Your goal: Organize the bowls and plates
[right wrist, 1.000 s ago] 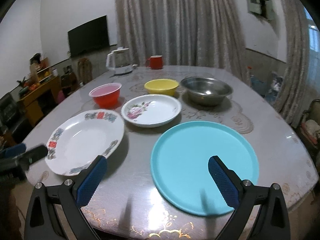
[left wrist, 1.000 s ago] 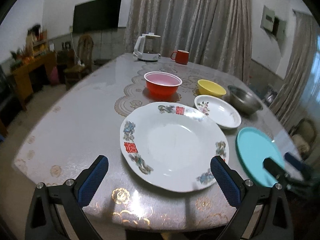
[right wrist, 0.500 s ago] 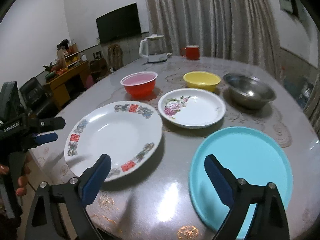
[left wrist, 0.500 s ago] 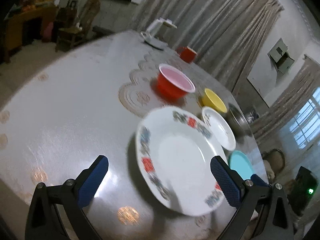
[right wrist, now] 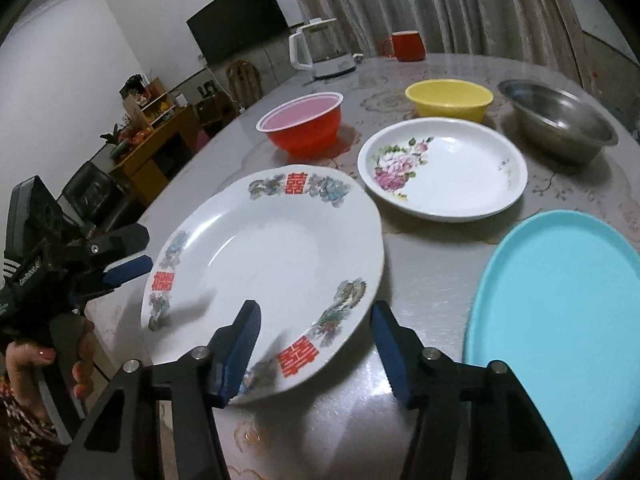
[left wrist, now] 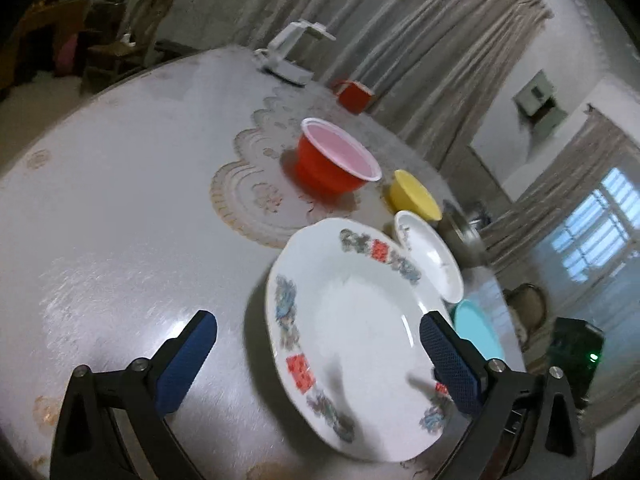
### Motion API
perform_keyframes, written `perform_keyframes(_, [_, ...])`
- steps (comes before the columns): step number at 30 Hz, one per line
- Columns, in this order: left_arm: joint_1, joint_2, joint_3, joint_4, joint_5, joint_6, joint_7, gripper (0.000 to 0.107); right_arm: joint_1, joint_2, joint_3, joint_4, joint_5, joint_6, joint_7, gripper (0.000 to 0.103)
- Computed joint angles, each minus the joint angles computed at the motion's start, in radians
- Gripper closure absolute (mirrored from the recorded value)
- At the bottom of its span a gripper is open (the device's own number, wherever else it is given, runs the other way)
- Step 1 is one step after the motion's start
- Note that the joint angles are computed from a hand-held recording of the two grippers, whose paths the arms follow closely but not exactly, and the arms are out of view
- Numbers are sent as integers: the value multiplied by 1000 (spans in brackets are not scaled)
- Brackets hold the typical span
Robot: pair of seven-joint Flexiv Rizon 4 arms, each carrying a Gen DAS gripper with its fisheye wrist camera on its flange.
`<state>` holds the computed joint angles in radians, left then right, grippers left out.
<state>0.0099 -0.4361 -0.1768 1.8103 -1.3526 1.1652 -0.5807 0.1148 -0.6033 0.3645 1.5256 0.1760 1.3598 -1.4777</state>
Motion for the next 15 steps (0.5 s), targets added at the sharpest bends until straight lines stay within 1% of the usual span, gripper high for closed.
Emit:
perform_keyframes(2, [1, -7, -3, -6, -4, -1, 19, 16, 0, -14, 3, -19, 6, -11, 6, 54])
perform_keyframes(3, [4, -9, -6, -9, -6, -10, 31, 25, 1, -20, 3, -24, 9, -8, 7, 54])
perform_keyframes(4, [8, -14, -6, -14, 5, -28, 37, 28, 4, -26, 1, -30, 9, -4, 10, 56])
perform_keyframes(6, [6, -21, -1, -19, 46, -38, 30, 28, 9, -37, -5, -41, 10, 2, 23, 61])
perform_keyframes(9, [14, -40, -5, -36, 82, -52, 9, 28, -4, -61, 15, -61, 20, 5, 18, 65])
perform_keyframes(12, [28, -53, -19, -47, 78, -72, 7, 28, 1, -68, 12, -60, 8, 28, 12, 66])
perform_keyframes(15, [32, -67, -22, -60, 103, -87, 2, 27, 1, -71, 14, -49, -3, 58, 8, 66])
